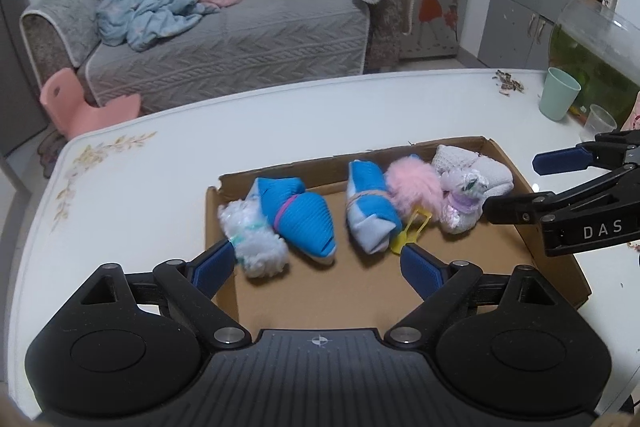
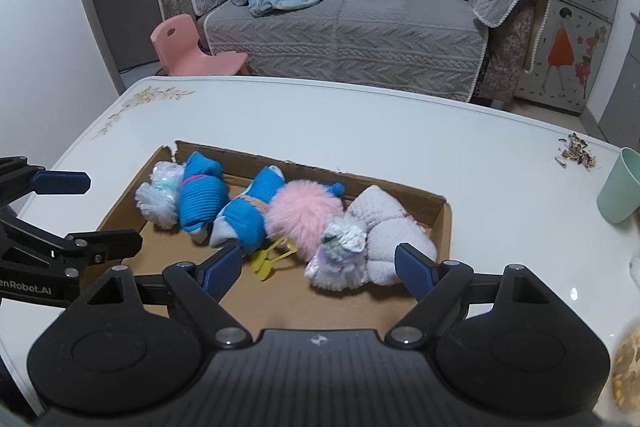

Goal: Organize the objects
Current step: 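Open both tools to release the bundles in the tray and withdraw, then grasp the white-green patterned sock bundle with the left tool while the right tool grasps the orange wrapped ball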

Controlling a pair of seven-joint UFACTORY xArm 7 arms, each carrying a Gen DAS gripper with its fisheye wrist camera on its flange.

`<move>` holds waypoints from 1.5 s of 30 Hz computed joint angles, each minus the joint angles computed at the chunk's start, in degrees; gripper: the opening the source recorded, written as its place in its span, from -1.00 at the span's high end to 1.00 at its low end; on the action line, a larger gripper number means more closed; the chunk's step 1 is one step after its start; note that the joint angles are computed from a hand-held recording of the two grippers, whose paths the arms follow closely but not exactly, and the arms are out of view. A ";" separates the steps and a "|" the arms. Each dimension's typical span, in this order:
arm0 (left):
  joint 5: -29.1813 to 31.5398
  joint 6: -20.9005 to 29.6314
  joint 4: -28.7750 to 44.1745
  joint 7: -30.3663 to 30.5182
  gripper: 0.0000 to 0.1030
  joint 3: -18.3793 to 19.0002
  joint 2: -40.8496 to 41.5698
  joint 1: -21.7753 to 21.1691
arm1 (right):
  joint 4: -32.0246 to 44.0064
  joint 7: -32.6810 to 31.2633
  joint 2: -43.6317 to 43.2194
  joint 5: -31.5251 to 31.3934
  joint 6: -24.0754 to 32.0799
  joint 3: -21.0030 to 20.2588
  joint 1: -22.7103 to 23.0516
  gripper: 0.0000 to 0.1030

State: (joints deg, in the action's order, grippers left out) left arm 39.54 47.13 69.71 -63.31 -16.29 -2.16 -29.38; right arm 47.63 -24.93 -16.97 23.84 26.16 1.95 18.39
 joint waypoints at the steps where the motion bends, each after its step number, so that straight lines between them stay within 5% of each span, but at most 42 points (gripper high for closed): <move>1: 0.12 0.12 -0.75 -0.73 -0.81 -0.02 -0.86 -0.01 | -0.37 0.20 -0.43 0.00 -0.03 0.14 0.05 -0.61; 17: -2.72 0.31 -15.73 -8.67 -0.90 -6.35 -17.86 3.24 | -9.91 0.14 -11.96 4.50 -0.65 -2.68 4.57 -0.83; 26: -8.27 1.20 -30.02 -15.95 -0.98 -14.16 -33.00 5.30 | -26.54 1.41 -30.86 3.78 -7.07 -3.31 7.56 -0.98; 29: -10.39 1.09 -32.89 -17.21 -0.96 -16.59 -34.30 4.64 | -34.78 3.01 -39.57 3.08 -12.53 1.00 6.53 -0.99; 33: -10.46 0.14 -35.78 -18.75 -0.96 -19.31 -35.15 3.88 | -36.89 6.35 -40.96 1.87 -5.47 -7.00 11.59 -0.98; 37: -10.41 -0.71 -36.91 -18.43 -0.93 -20.14 -34.23 3.15 | -43.69 10.97 -42.82 0.24 -17.73 -2.49 10.00 -0.99; 40: -9.23 -1.82 -37.45 -19.23 -0.87 -20.35 -34.00 3.34 | -42.11 14.15 -40.68 -0.48 -14.33 -5.02 10.04 -0.96; 43: -8.31 -3.81 -37.73 -19.83 -0.87 -20.27 -33.36 3.89 | -44.76 15.40 -43.85 -3.70 -21.92 -2.20 9.37 -0.99; 45: -7.96 -3.98 -37.27 -19.49 -0.82 -20.30 -31.95 4.07 | -45.00 14.65 -44.26 -4.82 -22.73 -5.71 12.14 -0.99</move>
State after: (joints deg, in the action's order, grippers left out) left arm 31.57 43.15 32.44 -82.80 -36.59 -34.10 -25.31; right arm 2.63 -10.28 -61.24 19.01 3.43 -3.77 30.53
